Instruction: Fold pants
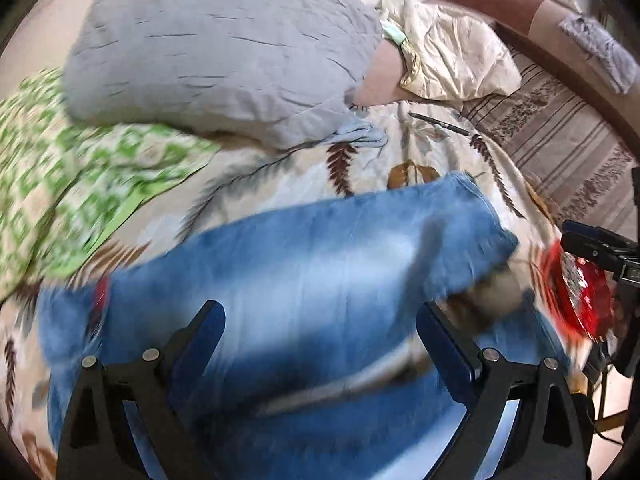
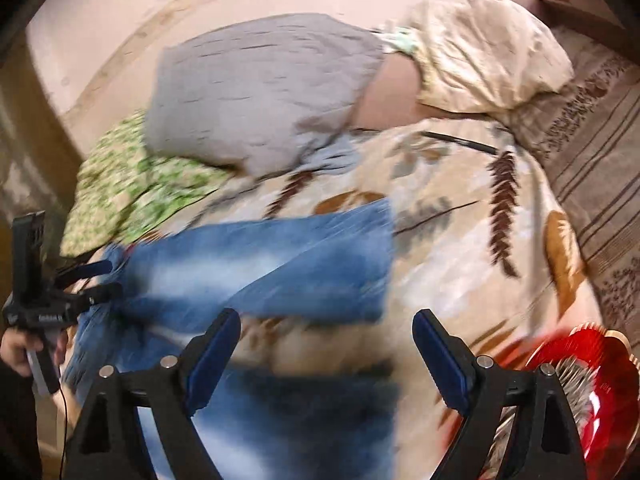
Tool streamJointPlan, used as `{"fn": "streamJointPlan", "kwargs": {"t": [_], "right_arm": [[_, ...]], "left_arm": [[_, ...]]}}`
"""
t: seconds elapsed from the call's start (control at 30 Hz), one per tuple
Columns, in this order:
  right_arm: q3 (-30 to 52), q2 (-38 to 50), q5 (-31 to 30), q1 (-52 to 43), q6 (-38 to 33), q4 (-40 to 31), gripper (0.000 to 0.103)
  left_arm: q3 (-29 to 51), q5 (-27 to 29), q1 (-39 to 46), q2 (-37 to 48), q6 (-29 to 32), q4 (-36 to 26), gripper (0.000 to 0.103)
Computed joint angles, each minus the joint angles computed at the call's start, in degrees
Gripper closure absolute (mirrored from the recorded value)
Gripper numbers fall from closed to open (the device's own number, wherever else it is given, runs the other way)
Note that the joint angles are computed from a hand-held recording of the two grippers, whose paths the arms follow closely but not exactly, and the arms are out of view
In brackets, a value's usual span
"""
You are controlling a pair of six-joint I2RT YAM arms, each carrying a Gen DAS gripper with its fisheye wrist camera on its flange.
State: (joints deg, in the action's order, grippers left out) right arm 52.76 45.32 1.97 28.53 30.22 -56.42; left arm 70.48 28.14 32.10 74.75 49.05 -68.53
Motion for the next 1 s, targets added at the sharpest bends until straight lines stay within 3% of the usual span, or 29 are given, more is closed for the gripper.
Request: {"fn": "streamJointPlan", "kwargs": {"t": [0.1, 0.17, 0.3, 0.5, 0.53, 0.57, 0.6, 0.7, 0.83, 0.97, 1.0], "right_arm": [[1.7, 8.3, -4.9, -8.4, -5.9, 4.0, 0.013], [2.6, 13.8, -6.9, -11.8, -8.8, 6.7, 0.013], [6.1, 27.6, -10.3, -16.1, -11.8, 12.9, 0.013], [11.7, 42.8, -14.4, -19.3, -12.3, 17.1, 0.017], [12.8, 45.0, -15.7, -19.5, -12.7, 17.6, 0.033], [13.9, 46.8, -16.8, -19.3, -13.9, 17.6, 0.049], [15.2, 48.6, -16.9, -18.8, -15.2, 16.6, 0.078], [15.0, 48.8, -17.3, -17.6, -17.6, 16.6, 0.085], [11.9, 39.4, -16.7, -16.1, -18.3, 15.1, 0.085], [10.7, 26.6, -15.0, -14.0, -19.7, 8.8, 0.086], [10.3, 23.0, -14.6, -13.1, -19.4, 6.8, 0.086]], "left_arm": [[-2.8, -6.4, -10.3, 1.8, -8.2, 9.8, 0.007], [-3.6, -10.1, -14.7, 4.1, -10.4, 14.1, 0.007], [-3.6, -14.3, -20.5, 10.7, -10.4, 22.9, 0.007], [0.1, -16.8, -23.0, 20.0, -9.5, 26.9, 0.007], [1.6, -16.8, -23.0, 21.9, -9.2, 25.3, 0.007], [3.1, -15.6, -22.6, 23.5, -8.3, 23.2, 0.032], [4.5, -14.1, -22.0, 24.8, -7.5, 20.7, 0.097], [6.6, -11.5, -20.2, 25.0, -6.4, 15.8, 0.098], [4.8, -8.8, -17.3, 17.7, -1.9, 10.7, 0.098], [4.1, -3.2, -10.0, 5.9, 7.4, -0.2, 0.098], [4.2, -1.1, -6.0, 2.1, 12.4, -5.3, 0.098]]}}
